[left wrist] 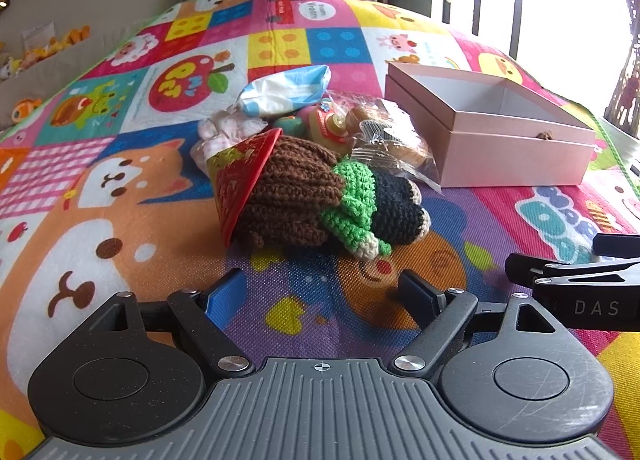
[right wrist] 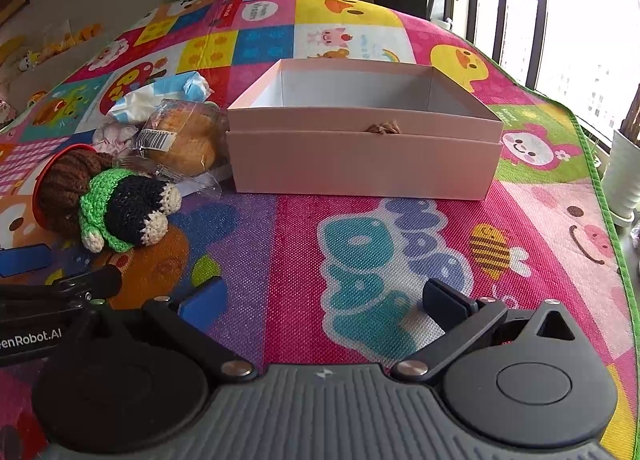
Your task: Organize objects
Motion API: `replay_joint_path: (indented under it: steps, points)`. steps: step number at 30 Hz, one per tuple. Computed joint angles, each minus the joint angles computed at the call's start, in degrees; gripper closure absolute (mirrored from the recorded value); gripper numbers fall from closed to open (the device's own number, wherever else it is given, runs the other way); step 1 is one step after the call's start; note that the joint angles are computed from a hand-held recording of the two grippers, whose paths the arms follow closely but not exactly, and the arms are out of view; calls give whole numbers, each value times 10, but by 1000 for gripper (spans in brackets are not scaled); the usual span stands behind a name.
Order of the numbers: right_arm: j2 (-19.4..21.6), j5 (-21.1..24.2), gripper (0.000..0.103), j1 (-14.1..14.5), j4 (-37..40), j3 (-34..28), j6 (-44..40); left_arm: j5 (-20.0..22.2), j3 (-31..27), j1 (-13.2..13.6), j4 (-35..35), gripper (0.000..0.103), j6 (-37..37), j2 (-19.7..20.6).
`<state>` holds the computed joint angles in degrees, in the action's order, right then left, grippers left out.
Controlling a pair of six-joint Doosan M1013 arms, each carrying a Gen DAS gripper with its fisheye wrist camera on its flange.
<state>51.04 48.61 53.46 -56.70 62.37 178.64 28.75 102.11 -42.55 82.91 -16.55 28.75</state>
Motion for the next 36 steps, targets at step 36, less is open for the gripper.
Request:
replay_joint_path:
  steps: [36]
  points:
    - [-46,-123,0,-25,62,71,-123,-19,-17,7,-14,0,39,14]
